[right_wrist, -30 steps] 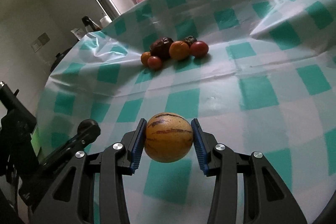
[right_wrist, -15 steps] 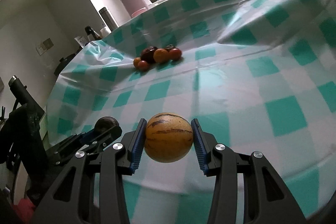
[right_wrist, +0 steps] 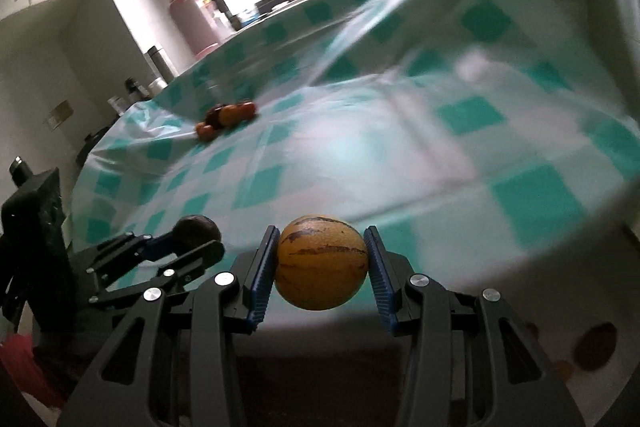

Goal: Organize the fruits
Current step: 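Carry the mangosteen and melon into the white bin and release both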

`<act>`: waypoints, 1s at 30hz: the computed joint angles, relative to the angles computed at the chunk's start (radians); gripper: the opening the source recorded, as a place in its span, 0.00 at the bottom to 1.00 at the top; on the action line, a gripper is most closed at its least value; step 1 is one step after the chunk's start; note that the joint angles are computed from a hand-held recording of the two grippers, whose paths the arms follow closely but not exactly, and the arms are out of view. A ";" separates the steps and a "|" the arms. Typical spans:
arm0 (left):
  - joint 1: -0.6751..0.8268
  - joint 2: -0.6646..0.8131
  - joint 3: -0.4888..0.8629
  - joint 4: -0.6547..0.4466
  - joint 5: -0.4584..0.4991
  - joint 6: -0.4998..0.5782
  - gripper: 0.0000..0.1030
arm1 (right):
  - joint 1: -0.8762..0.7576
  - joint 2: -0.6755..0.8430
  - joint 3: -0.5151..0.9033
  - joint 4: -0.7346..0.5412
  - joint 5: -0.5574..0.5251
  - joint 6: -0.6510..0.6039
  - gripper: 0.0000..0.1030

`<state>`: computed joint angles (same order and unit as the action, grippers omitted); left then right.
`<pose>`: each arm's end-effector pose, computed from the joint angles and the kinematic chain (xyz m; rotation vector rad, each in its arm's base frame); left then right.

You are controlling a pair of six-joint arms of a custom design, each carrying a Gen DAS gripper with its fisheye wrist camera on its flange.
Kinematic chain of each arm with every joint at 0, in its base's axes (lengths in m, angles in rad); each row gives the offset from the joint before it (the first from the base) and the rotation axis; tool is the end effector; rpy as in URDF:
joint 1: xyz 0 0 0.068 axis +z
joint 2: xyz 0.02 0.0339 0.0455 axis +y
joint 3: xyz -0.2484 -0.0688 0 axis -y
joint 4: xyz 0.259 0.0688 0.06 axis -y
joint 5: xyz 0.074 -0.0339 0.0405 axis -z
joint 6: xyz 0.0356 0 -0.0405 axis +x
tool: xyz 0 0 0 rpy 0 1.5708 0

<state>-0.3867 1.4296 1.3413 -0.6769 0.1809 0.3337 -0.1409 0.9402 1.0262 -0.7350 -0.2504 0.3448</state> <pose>0.3004 -0.1292 0.3208 0.9058 2.1494 -0.2376 0.2120 -0.0212 0.3306 0.3991 2.1879 0.3901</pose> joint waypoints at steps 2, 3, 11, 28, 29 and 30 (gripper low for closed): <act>-0.058 -0.008 -0.010 -0.001 -0.020 0.014 0.35 | -0.076 -0.078 -0.044 -0.039 -0.026 -0.027 0.42; -0.091 -0.009 -0.013 -0.003 -0.031 0.021 0.35 | -0.127 -0.120 -0.065 -0.066 -0.042 -0.047 0.42; -0.358 -0.007 -0.030 -0.013 -0.103 0.092 0.35 | -0.648 -0.272 -0.173 -0.268 -0.259 -0.292 0.42; -0.638 0.421 0.023 -0.021 -0.316 0.155 0.35 | -0.745 -0.067 -0.387 -0.272 0.100 -0.488 0.42; -0.638 0.433 0.028 -0.023 -0.321 0.157 0.35 | -0.732 -0.066 -0.395 -0.271 0.114 -0.484 0.42; -0.639 0.441 0.026 -0.020 -0.325 0.160 0.35 | -0.718 -0.062 -0.400 -0.265 0.131 -0.481 0.42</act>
